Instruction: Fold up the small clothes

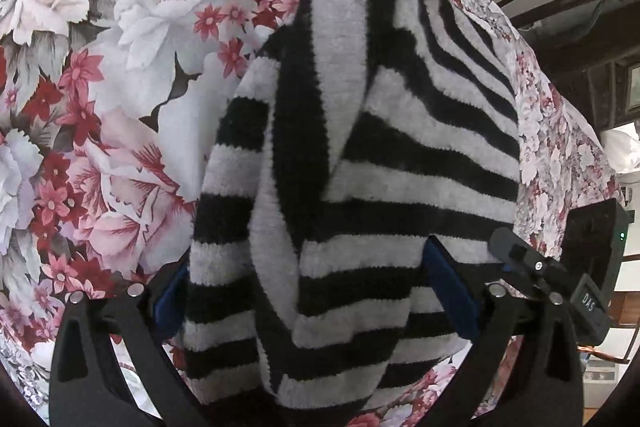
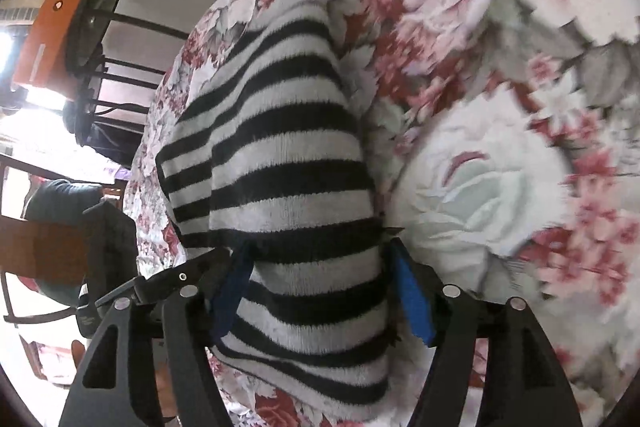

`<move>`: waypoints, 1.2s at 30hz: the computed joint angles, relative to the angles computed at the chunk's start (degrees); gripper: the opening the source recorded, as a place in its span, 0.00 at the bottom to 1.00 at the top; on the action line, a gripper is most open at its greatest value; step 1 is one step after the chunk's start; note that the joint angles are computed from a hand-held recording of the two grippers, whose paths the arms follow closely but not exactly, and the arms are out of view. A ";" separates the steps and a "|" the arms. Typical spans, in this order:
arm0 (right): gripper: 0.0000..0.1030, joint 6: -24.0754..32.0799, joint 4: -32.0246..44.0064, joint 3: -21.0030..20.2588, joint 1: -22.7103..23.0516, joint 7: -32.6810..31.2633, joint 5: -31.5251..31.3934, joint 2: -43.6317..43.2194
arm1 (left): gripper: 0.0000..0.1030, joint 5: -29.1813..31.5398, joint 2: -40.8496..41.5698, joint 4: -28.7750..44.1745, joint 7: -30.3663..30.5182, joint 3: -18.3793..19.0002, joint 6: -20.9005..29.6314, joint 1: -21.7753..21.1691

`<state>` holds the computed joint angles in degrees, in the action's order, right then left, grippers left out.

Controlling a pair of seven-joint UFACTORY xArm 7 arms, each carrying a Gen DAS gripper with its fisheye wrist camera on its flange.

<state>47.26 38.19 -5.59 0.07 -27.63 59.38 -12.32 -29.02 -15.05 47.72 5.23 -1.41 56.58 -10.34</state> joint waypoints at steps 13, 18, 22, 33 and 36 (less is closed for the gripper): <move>0.45 -7.81 -0.83 2.86 3.15 1.80 -3.25 -2.58 | 0.74 -2.34 -2.71 -1.48 2.90 0.05 -2.06 -1.51; 0.44 -8.56 -1.17 2.07 4.51 5.21 -8.54 -5.67 | 0.63 -2.43 -5.58 -2.07 1.99 0.20 -2.01 -1.95; 0.44 -8.11 -2.08 1.96 3.86 10.42 -15.92 -9.25 | 0.62 -3.82 -6.17 -2.22 1.52 0.64 0.14 -2.99; 0.49 -4.09 -4.78 -2.67 4.00 10.91 -16.94 -9.41 | 0.96 -5.62 -3.33 -4.75 -2.81 -0.07 0.36 -3.49; 0.52 -4.90 -4.79 -1.99 3.77 11.23 -16.49 -8.23 | 0.94 -3.77 -3.13 -4.40 -3.57 -1.71 -1.23 -3.97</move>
<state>42.35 33.40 -7.58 3.83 -16.40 42.89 -20.55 -32.79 -18.17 43.33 1.66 -3.12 55.35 -14.30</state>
